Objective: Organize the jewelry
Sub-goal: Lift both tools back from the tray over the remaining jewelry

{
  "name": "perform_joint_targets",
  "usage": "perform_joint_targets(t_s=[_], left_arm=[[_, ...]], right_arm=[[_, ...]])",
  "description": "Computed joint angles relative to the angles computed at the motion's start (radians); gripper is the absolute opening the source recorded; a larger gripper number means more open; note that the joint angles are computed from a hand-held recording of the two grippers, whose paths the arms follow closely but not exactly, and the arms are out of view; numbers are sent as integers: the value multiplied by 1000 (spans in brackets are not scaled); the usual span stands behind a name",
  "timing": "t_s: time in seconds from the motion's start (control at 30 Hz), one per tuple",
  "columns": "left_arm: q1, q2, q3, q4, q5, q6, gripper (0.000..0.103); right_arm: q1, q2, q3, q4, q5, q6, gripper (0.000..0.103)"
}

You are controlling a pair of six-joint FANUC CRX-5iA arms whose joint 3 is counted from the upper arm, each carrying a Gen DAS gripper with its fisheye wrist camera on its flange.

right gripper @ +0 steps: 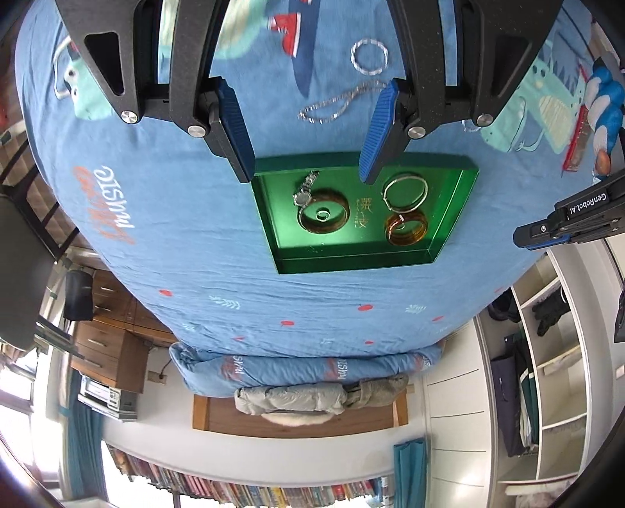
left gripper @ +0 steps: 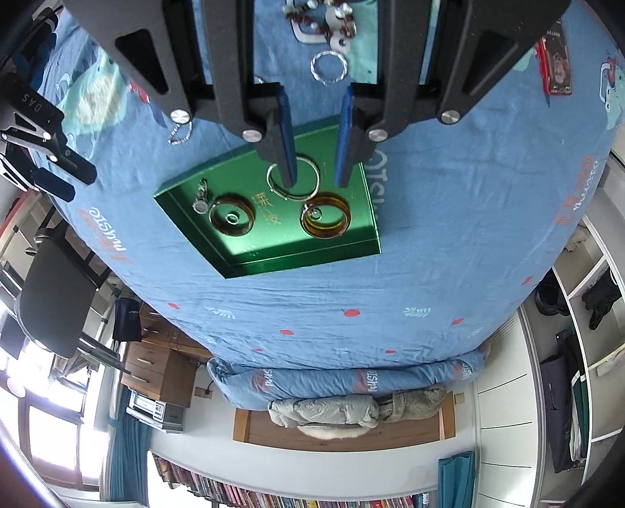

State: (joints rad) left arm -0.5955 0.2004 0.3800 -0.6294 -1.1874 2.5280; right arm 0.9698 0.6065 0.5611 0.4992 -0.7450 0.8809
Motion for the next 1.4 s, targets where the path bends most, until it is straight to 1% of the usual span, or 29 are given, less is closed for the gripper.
perform_joint_targets(t_s=[0.23, 0.4, 0.57, 0.77, 1.03, 1.07, 1.13, 1.3, 1.4], left_arm=[[-79, -47, -11, -31, -72, 22, 19], [-152, -91, -16, -97, -145, 51, 19], [-206, -127, -21, -137, -213, 87, 19], [-256, -147, -41, -162, -256, 128, 19], [-251, -176, -126, -120, -216, 203, 19], [-252, -177, -133, -118, -212, 211, 21], [-247, -185, -159, -109, -191, 235, 33], [-223, -195, -211, -83, -158, 269, 38], [-188, -206, -256, -40, -115, 286, 40]], right_arm=[[17, -162, -257, 116, 73, -146, 55], [25, -279, -422, 217, 132, -272, 55], [23, -365, -542, 305, 187, -386, 55], [14, -424, -629, 365, 239, -477, 55], [6, -450, -686, 382, 272, -510, 55], [5, -449, -686, 378, 273, -507, 55], [3, -441, -681, 353, 271, -488, 55], [6, -409, -654, 280, 260, -437, 55], [6, -381, -628, 216, 257, -380, 56]])
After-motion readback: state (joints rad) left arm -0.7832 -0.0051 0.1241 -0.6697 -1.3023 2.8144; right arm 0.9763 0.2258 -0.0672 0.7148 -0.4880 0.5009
